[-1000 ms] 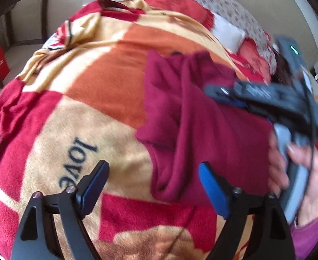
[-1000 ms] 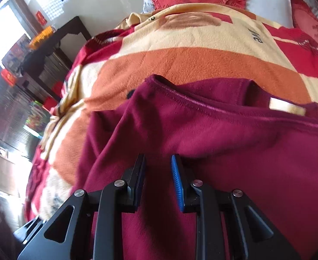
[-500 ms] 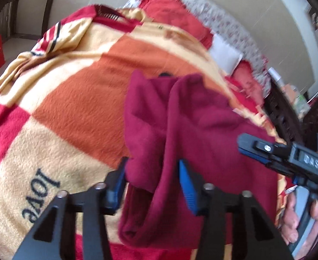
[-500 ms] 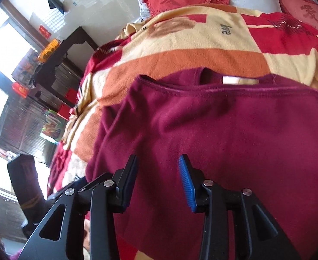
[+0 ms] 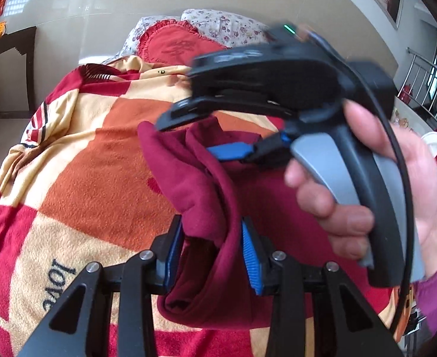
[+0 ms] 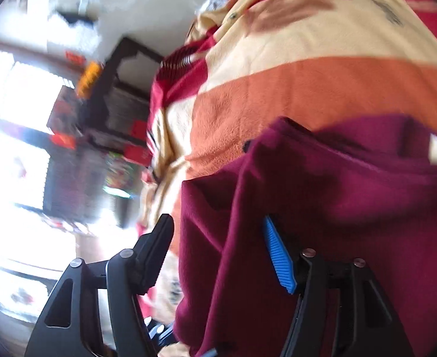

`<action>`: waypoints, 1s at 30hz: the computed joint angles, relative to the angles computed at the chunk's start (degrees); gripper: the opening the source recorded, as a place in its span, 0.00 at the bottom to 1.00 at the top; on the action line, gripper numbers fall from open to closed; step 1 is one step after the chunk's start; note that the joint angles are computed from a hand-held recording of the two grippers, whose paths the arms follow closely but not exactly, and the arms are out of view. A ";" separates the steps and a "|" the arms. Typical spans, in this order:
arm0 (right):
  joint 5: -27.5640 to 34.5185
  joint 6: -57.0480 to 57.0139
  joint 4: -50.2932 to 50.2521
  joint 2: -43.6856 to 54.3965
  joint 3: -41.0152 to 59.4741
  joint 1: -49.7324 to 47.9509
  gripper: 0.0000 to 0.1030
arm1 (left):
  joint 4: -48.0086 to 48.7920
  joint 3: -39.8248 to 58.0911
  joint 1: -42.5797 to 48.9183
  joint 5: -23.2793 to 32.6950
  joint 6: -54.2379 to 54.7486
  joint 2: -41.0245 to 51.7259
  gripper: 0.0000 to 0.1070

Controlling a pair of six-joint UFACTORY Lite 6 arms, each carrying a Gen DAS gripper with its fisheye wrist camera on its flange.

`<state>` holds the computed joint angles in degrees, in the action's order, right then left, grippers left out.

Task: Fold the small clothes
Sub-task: 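Lift the gripped shirt end and fold it over with both tools, then release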

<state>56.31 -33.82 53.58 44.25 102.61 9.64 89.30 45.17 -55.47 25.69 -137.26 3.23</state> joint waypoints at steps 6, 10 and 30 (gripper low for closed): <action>-0.62 13.64 -26.35 6.96 15.86 12.48 0.49 | 1.39 -2.18 0.22 -0.62 -3.33 -0.01 0.37; -0.15 19.35 -37.89 11.51 21.63 18.24 0.54 | -0.65 -1.61 0.35 -0.67 -1.21 1.03 0.34; -16.17 -15.54 -5.04 -21.19 -24.58 -1.20 0.01 | -16.33 3.56 -3.77 0.30 12.53 3.52 0.36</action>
<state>40.14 -49.36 48.55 23.06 78.03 8.45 72.98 48.73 -59.24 25.99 -124.74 6.75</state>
